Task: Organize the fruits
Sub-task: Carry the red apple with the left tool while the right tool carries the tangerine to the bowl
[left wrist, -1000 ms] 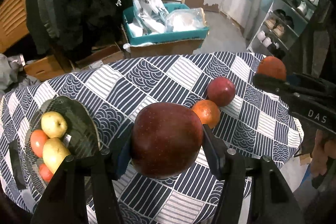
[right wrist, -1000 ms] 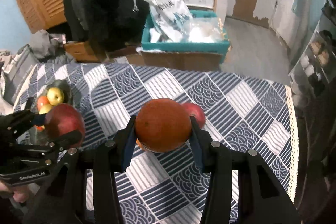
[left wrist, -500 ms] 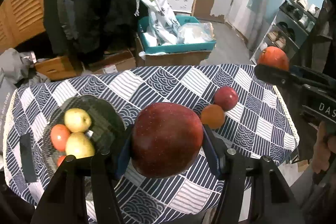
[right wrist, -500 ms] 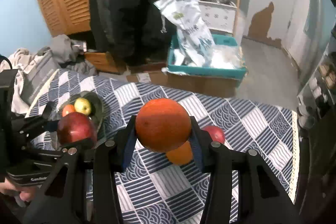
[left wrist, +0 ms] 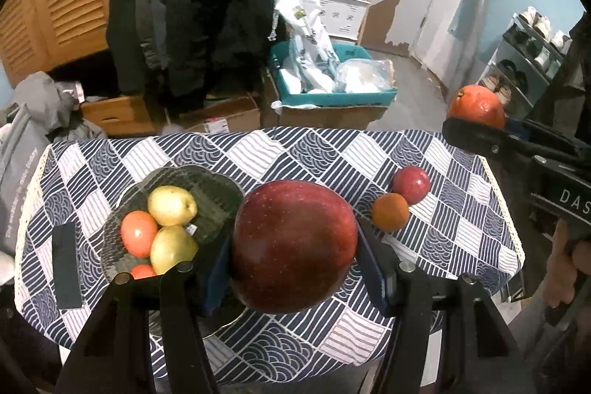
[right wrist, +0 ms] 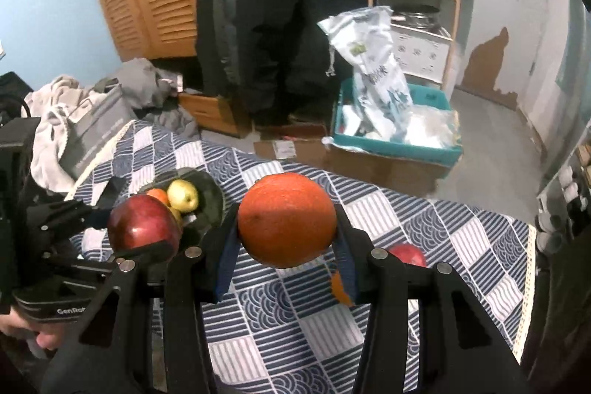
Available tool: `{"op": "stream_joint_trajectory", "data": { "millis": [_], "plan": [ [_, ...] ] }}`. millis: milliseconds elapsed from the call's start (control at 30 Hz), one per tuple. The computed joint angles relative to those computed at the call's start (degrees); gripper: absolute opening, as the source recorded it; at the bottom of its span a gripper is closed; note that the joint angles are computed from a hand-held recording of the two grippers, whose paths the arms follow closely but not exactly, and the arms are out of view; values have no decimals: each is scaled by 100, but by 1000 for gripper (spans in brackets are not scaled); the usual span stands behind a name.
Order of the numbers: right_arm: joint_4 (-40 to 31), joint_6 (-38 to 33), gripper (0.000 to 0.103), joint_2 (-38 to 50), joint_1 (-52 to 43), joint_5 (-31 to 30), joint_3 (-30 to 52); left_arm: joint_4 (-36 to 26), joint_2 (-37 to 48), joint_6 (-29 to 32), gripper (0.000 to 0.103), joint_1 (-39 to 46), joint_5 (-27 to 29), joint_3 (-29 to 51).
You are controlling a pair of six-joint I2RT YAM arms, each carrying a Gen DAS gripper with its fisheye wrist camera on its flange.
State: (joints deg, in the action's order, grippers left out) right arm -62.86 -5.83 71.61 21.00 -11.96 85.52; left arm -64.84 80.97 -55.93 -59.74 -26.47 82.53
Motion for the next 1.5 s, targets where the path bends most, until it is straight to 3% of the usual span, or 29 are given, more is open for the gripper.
{"op": "stream_joint_trajectory", "data": {
  "millis": [767,1000,1500],
  "plan": [
    [406,887,46,1161,1687,371,149,-202,-1352,-601,63,512,154,-1668],
    [630,1073,46,1624,2042,339,122,76,-1835,-629,63,987,698,-2459],
    [999,1122,46,2510,2431,414,-288,395,-2049,-580,63,1500,1130,-3323]
  ]
}}
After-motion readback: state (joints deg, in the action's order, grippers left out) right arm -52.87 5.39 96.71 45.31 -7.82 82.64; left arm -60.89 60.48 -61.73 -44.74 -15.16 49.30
